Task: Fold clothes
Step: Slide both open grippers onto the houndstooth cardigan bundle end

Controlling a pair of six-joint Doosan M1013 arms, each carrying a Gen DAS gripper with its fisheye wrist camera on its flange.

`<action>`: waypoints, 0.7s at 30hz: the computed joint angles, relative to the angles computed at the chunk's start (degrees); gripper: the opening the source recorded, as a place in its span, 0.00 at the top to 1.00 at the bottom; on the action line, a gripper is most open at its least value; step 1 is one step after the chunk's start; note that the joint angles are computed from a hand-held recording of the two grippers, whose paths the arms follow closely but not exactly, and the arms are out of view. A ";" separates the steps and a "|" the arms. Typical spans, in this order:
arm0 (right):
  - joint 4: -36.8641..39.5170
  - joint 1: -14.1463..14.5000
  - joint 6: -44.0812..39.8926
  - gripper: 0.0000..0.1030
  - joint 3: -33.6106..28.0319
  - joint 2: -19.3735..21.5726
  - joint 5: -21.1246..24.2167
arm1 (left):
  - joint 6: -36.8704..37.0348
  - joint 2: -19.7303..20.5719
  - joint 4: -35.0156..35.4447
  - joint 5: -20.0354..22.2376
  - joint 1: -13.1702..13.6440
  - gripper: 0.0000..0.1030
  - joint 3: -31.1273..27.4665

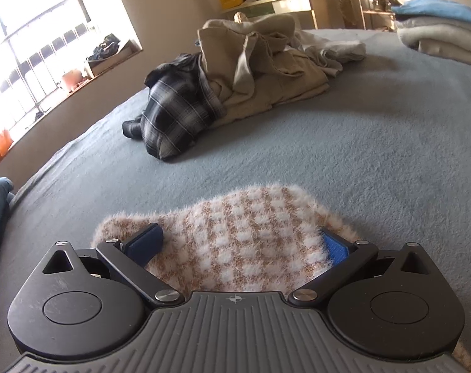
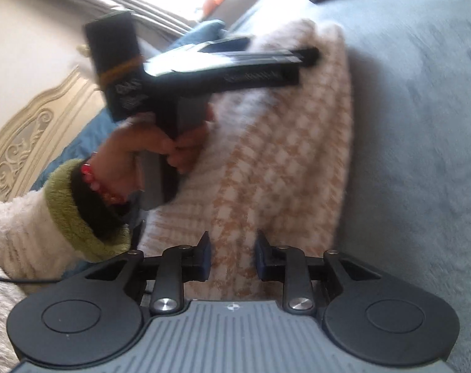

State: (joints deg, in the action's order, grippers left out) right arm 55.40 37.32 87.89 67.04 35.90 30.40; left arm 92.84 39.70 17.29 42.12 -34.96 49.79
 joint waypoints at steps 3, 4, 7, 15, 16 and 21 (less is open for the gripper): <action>1.25 -0.17 -0.06 0.71 0.62 -0.52 0.47 | -0.60 -0.22 2.75 -1.06 -0.51 0.00 0.83; 0.09 -0.26 0.47 0.70 -0.06 -0.36 1.44 | -0.90 -0.30 2.49 -1.20 -0.40 0.00 0.89; -0.39 -0.95 -0.60 0.53 -0.68 -0.61 1.77 | -1.45 -0.43 1.15 -1.43 0.01 0.00 0.88; 0.00 -2.58 -1.05 0.45 -3.22 1.46 -1.55 | -2.71 -0.09 -1.51 -1.06 0.61 0.00 -0.04; 0.06 -2.70 -1.70 0.45 -4.05 2.04 -1.54 | -3.14 -0.08 -1.88 -1.00 0.72 0.00 -0.16; 0.32 -3.16 -2.53 0.44 -6.92 3.75 -2.00 | -4.92 -0.33 -4.47 -0.96 1.51 0.00 -0.43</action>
State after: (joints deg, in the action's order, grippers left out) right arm 55.72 34.17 85.36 60.12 39.65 28.40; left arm 87.92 39.37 12.81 41.16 -33.45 49.36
